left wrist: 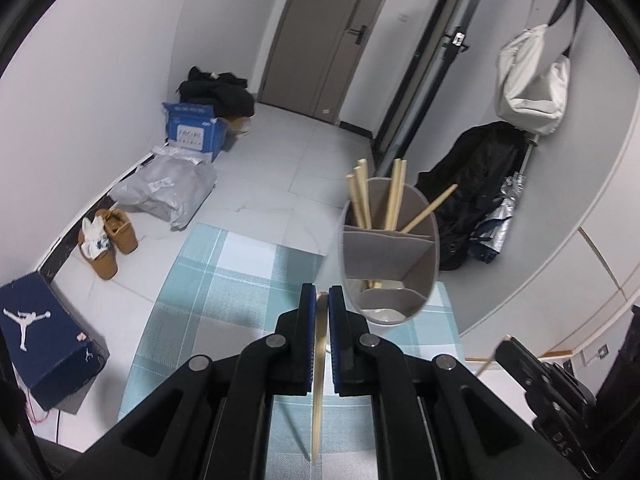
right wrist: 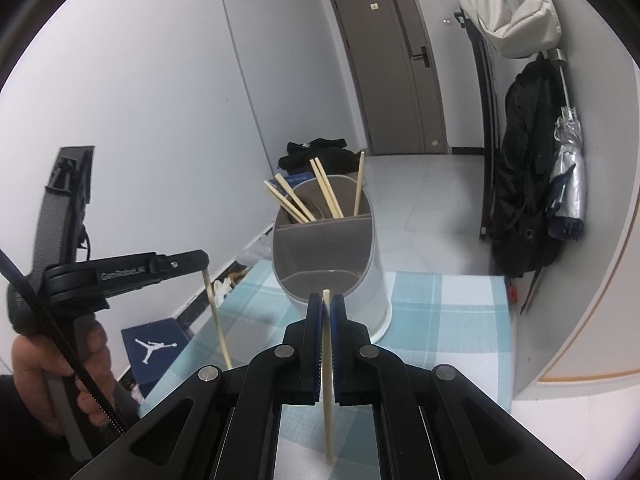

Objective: Organize utensils
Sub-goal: 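Lift the chopsticks upright with both grippers over the white holder, then lower both chopsticks into the holder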

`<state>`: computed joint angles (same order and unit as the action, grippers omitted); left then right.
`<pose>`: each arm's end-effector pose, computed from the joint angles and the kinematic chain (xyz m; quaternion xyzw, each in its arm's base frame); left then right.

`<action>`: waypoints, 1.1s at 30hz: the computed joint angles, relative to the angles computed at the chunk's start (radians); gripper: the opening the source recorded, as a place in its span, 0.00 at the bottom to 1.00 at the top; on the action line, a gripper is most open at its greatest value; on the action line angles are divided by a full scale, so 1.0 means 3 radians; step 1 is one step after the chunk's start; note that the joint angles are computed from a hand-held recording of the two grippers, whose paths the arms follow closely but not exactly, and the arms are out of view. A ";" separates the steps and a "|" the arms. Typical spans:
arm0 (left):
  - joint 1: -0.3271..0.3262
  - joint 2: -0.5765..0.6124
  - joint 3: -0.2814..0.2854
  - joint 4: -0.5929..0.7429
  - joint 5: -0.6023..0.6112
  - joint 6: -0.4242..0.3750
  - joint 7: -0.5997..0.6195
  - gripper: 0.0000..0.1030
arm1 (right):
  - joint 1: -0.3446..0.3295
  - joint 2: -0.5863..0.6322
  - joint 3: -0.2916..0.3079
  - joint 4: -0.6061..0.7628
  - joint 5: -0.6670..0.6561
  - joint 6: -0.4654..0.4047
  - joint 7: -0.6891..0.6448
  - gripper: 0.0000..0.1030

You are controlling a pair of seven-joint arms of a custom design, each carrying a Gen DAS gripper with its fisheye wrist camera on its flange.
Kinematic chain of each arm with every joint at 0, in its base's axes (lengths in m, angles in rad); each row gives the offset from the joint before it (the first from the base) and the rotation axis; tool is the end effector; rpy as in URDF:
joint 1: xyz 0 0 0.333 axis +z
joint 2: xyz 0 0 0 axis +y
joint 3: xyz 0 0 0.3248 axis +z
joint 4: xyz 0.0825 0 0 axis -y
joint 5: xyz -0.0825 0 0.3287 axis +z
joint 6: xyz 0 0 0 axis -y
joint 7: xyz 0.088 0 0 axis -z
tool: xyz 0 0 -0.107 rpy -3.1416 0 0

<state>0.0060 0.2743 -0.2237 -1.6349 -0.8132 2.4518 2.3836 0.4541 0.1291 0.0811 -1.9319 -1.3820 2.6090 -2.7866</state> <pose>0.6229 -0.1193 0.5496 -0.4607 0.7782 -0.4237 0.0509 0.4850 0.3096 0.5021 -0.5047 0.7018 -0.3211 0.3868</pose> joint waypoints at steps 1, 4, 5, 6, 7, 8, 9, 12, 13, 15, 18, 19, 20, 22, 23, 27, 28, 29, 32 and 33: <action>0.0023 -0.0012 -0.0006 -0.0004 -0.0030 -0.0024 0.0055 0.03 | 0.0004 -0.0003 0.0002 0.0000 0.0006 -0.0015 0.0005 0.03; 0.0068 -0.0022 -0.0020 0.0029 -0.0119 -0.0127 0.0200 0.03 | 0.0019 -0.0026 0.0012 -0.0026 -0.0008 -0.0059 0.0102 0.03; 0.0075 -0.0024 -0.0018 0.0045 -0.0142 -0.0164 0.0216 0.03 | 0.0020 -0.0032 0.0015 -0.0030 -0.0009 -0.0064 0.0126 0.03; 0.0084 -0.0019 -0.0016 0.0077 -0.0164 -0.0212 0.0229 0.02 | 0.0022 -0.0042 0.0017 -0.0037 -0.0020 -0.0083 0.0166 0.03; 0.0087 -0.0022 -0.0015 0.0088 -0.0182 -0.0243 0.0241 0.02 | 0.0023 -0.0050 0.0021 -0.0037 -0.0023 -0.0101 0.0178 0.03; 0.0096 -0.0021 -0.0016 0.0122 -0.0215 -0.0288 0.0252 0.02 | 0.0022 -0.0071 0.0023 -0.0041 -0.0029 -0.0127 0.0198 0.03; 0.0105 -0.0010 -0.0019 0.0176 -0.0251 -0.0337 0.0254 0.02 | 0.0014 -0.0089 0.0023 -0.0048 -0.0043 -0.0129 0.0221 0.03; 0.0121 0.0011 -0.0029 0.0315 -0.0377 -0.0430 0.0240 0.02 | -0.0013 -0.0173 0.0031 -0.0059 -0.0100 -0.0201 0.0304 0.03; 0.0126 0.0026 -0.0035 0.0369 -0.0425 -0.0448 0.0229 0.02 | -0.0027 -0.0198 0.0036 -0.0059 -0.0109 -0.0217 0.0329 0.03; 0.0117 0.0097 -0.0043 0.0550 -0.0449 -0.0514 0.0121 0.02 | -0.0053 -0.0249 0.0051 -0.0044 -0.0121 -0.0278 0.0333 0.03; 0.0095 0.0227 -0.0078 0.0814 -0.0474 -0.0506 -0.0047 0.02 | -0.0095 -0.0280 0.0065 0.0045 -0.0098 -0.0339 0.0238 0.03; 0.0089 0.0256 -0.0096 0.0871 -0.0491 -0.0464 -0.0085 0.02 | -0.0111 -0.0280 0.0065 0.0092 -0.0083 -0.0354 0.0178 0.03; 0.0085 0.0299 -0.0112 0.0948 -0.0490 -0.0457 -0.0139 0.02 | -0.0128 -0.0273 0.0062 0.0156 -0.0076 -0.0367 0.0099 0.03; 0.0074 0.0397 -0.0147 0.1117 -0.0480 -0.0434 -0.0252 0.02 | -0.0156 -0.0241 0.0051 0.0300 -0.0043 -0.0376 -0.0087 0.03; 0.0064 0.0455 -0.0167 0.1214 -0.0475 -0.0402 -0.0316 0.02 | -0.0173 -0.0215 0.0037 0.0398 -0.0042 -0.0368 -0.0193 0.03; 0.0007 0.0627 -0.0218 0.1472 -0.0340 -0.0198 -0.0568 0.03 | -0.0202 -0.0129 -0.0015 0.0641 -0.0027 -0.0350 -0.0391 0.03; -0.0022 0.0683 -0.0221 0.1555 -0.0283 -0.0126 -0.0650 0.02 | -0.0209 -0.0094 -0.0032 0.0706 -0.0022 -0.0341 -0.0416 0.03; -0.0021 0.0729 -0.0247 0.1623 -0.0257 -0.0102 -0.0691 0.02 | -0.0220 -0.0050 -0.0054 0.0787 -0.0007 -0.0317 -0.0464 0.03; -0.0047 0.0915 -0.0306 0.1912 -0.0133 -0.0062 -0.0853 0.02 | -0.0237 0.0078 -0.0128 0.1008 0.0032 -0.0237 -0.0624 0.03; -0.0062 0.0988 -0.0324 0.2026 -0.0079 -0.0064 -0.0913 0.02 | -0.0242 0.0132 -0.0155 0.1100 0.0056 -0.0205 -0.0697 0.03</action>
